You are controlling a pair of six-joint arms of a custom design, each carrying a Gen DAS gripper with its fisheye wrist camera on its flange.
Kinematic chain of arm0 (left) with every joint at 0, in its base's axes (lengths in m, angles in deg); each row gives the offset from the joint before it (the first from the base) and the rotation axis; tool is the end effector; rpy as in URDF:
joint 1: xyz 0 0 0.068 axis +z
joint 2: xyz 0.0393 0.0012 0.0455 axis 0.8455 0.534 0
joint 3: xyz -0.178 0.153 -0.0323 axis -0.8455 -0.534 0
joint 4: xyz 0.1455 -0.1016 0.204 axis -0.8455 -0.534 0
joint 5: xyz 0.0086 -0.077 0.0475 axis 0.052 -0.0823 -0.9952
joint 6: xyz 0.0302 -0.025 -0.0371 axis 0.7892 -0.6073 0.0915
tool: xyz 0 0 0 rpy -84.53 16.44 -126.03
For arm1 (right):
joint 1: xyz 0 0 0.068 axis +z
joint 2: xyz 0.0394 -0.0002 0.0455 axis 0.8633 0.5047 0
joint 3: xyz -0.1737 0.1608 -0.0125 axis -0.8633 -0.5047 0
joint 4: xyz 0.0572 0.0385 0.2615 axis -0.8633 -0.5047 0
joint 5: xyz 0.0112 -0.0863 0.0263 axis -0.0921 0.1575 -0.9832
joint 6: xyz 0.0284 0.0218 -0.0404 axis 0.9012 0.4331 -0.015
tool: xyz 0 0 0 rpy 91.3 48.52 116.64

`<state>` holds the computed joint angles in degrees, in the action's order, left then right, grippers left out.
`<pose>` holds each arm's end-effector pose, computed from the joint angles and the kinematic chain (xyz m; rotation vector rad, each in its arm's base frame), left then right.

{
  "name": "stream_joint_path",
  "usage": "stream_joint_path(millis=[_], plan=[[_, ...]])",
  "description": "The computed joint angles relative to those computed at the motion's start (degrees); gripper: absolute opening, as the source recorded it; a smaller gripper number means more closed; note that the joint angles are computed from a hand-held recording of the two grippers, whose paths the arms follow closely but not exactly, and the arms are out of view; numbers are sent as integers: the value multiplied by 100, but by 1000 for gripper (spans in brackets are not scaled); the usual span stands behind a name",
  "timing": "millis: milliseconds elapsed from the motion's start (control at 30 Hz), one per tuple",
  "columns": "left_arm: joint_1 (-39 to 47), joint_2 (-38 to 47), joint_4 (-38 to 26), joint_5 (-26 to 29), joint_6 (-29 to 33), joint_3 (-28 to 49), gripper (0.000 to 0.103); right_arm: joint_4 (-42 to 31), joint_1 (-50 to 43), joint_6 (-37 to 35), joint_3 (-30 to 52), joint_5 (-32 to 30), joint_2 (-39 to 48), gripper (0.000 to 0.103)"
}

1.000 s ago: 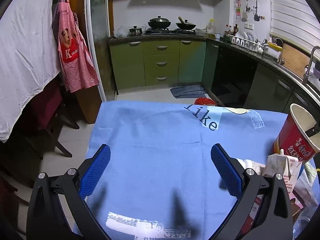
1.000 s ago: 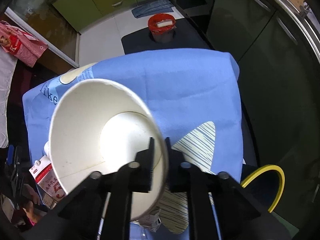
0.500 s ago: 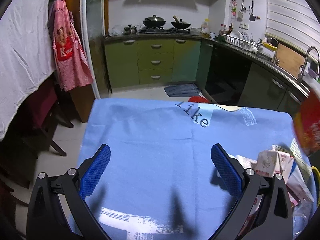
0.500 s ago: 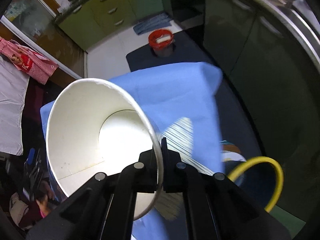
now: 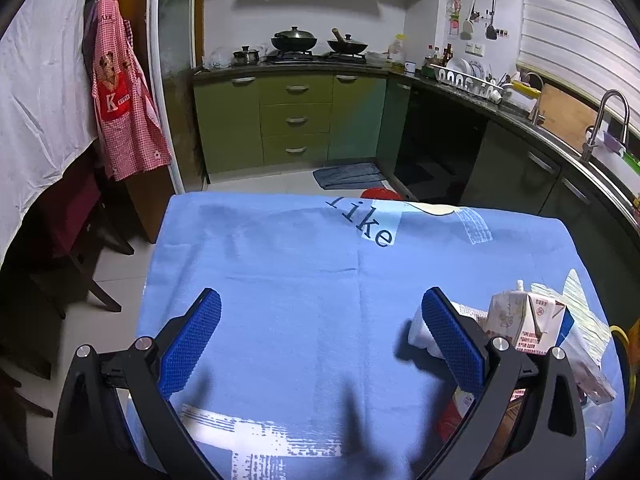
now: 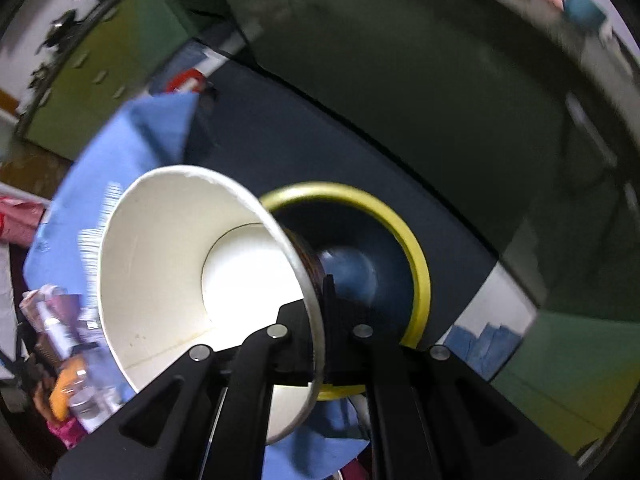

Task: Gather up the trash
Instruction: 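Carry the noodle cup over the yellow-rimmed bin and open the right tool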

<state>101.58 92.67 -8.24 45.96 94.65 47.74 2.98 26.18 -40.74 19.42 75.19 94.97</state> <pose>0.2484 0.2171 0.2897 -0.2118 2.2879 0.0508 0.2473 -0.1562 0.3014 0.5939 2.8994 0.1768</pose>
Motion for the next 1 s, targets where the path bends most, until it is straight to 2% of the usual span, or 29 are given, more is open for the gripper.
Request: stream_joint_path(millis=[133,267,300,367,467,567,633,767,833,900,1000], plan=[[-53,-67,-24,-7,44,-45,99,975,-143,86,-963,67,233,4],[-74,-142,38,-37,39,-125,99,1810,-255,237,-1527,124,594,4],[-67,-121,17,-28,49,-101,99,1973,-247,279,-1814,154,459,4],[-80,-94,10,-53,45,-92,99,2274,-274,364,-2053,156,611,5],[-100,-38,-29,-67,66,-55,99,2672,-281,413,-2389,207,735,12],[-123,-26,-59,-69,85,-34,99,3122,-199,454,-2610,386,983,13],[-122,-50,-64,-36,99,-35,99,3302,-95,520,-2707,542,1090,13],[-93,-124,-176,59,213,9,99,3561,205,523,-2896,1104,898,25],[-39,-153,-306,143,228,112,99,3562,281,462,-3000,1129,579,30],[50,-100,-672,327,331,360,99,3446,348,442,-3016,1093,258,37],[192,-29,-1414,563,646,752,99,3207,453,437,-2939,876,-108,41]])
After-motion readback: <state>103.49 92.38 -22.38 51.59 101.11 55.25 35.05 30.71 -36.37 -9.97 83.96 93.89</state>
